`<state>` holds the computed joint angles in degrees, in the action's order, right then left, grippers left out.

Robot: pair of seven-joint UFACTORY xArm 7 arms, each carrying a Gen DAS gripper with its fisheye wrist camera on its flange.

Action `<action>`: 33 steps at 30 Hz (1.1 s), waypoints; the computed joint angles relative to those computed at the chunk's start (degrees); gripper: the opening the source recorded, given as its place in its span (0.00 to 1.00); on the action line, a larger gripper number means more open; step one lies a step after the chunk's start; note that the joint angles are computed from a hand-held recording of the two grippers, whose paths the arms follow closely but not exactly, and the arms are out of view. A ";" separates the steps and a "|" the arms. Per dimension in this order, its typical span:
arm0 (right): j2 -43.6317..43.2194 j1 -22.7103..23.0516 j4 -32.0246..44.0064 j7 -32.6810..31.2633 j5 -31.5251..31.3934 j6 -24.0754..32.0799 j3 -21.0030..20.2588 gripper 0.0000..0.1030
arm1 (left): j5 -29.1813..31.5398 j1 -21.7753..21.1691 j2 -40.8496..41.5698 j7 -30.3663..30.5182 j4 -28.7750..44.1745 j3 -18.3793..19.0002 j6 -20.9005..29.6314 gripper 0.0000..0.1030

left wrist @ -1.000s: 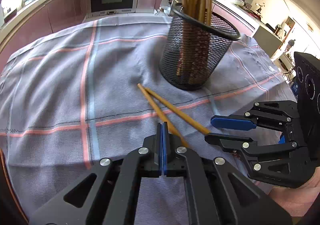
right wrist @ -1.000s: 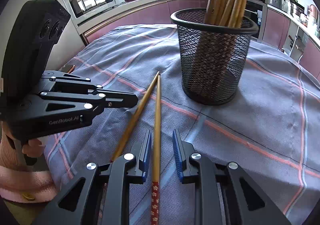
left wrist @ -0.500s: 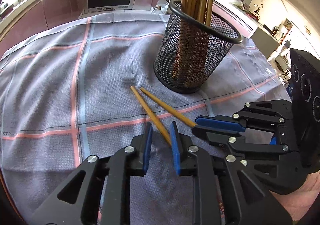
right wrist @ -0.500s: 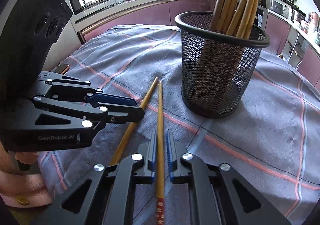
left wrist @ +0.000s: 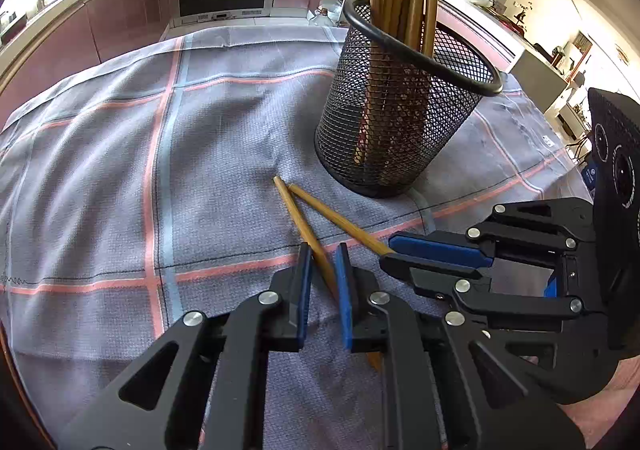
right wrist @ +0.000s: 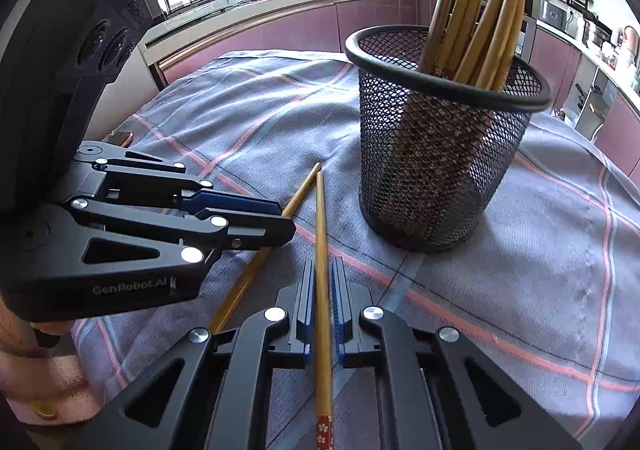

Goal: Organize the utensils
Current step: 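Close the right gripper on a chopstick while the left gripper grasps the other, then raise the right gripper's chopstick over the mesh cup while the left gripper carries its chopstick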

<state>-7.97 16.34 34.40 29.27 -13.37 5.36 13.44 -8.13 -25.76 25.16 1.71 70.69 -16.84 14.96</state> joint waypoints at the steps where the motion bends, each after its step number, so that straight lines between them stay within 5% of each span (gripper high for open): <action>1: 0.15 -0.58 0.22 0.68 -1.06 0.06 0.50 0.07 | 0.05 -0.11 -0.15 -0.11 -0.17 0.11 -0.06 0.12; 5: 0.08 1.42 -0.12 -1.66 2.23 -0.44 -1.19 0.05 | 0.25 -0.23 -0.82 -0.47 -1.02 0.36 -0.43 0.10; 19: -5.14 17.87 -4.40 -24.68 30.80 -4.44 -14.04 0.05 | 1.42 -0.32 -1.31 -0.91 -1.80 1.05 -0.58 0.12; 24: -8.39 19.29 -6.22 -26.13 32.93 -5.65 -15.27 0.05 | 3.80 -2.82 -2.09 -5.21 -3.11 3.57 -2.32 0.08; 33: -13.95 18.03 -9.44 -22.24 29.59 -7.78 -14.66 0.05 | -1.98 3.66 -5.82 -0.23 -7.63 -3.74 -6.35 0.07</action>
